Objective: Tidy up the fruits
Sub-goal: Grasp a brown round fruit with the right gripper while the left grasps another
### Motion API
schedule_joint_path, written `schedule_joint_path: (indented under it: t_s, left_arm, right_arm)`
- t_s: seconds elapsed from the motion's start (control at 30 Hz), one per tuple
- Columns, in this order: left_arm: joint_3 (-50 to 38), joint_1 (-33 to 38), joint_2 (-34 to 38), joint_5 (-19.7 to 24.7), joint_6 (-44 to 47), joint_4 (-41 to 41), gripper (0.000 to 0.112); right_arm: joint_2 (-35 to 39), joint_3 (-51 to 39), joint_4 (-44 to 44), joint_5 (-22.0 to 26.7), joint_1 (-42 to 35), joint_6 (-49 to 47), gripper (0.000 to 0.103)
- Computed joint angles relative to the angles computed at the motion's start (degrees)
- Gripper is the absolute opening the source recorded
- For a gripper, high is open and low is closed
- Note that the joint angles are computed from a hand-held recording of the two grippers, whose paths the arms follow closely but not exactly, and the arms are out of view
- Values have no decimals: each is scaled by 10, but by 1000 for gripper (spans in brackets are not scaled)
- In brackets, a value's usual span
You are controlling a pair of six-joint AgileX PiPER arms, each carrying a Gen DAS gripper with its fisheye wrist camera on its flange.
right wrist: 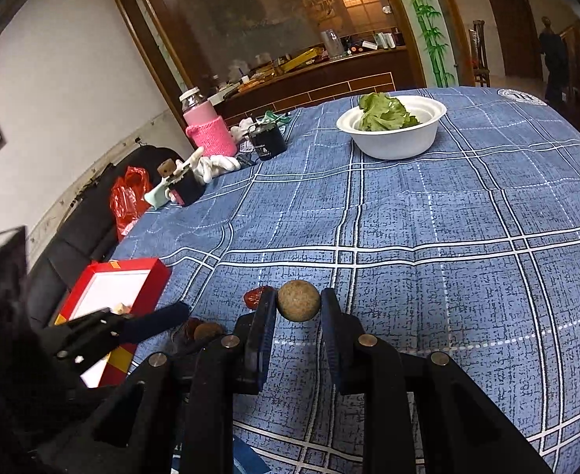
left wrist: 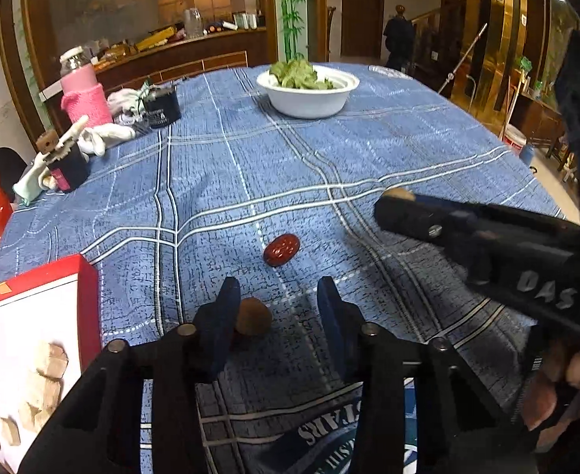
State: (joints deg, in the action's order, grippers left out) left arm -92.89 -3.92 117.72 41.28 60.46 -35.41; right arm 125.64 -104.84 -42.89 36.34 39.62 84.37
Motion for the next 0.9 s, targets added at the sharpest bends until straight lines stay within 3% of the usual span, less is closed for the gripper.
schedule_joint_path:
  t_s: [0.1,0.3,0.57,0.9]
  left_arm:
    - [-5,-8,10,-9,-23,39,33]
    - [11,-4,6,-30,-26,38,21]
    - [57,-7,-20,-66,-3,31,20]
    - [123,-5,-65,-76,37,-14,20]
  right_arm:
    - [-3,4,-2,-6,0,5,24]
    - [-6,9,-1,-13,-1,8,24]
    - [-5,8,-4,-9,0,9,24]
    - [-12,17,-23,-14,3,25,24]
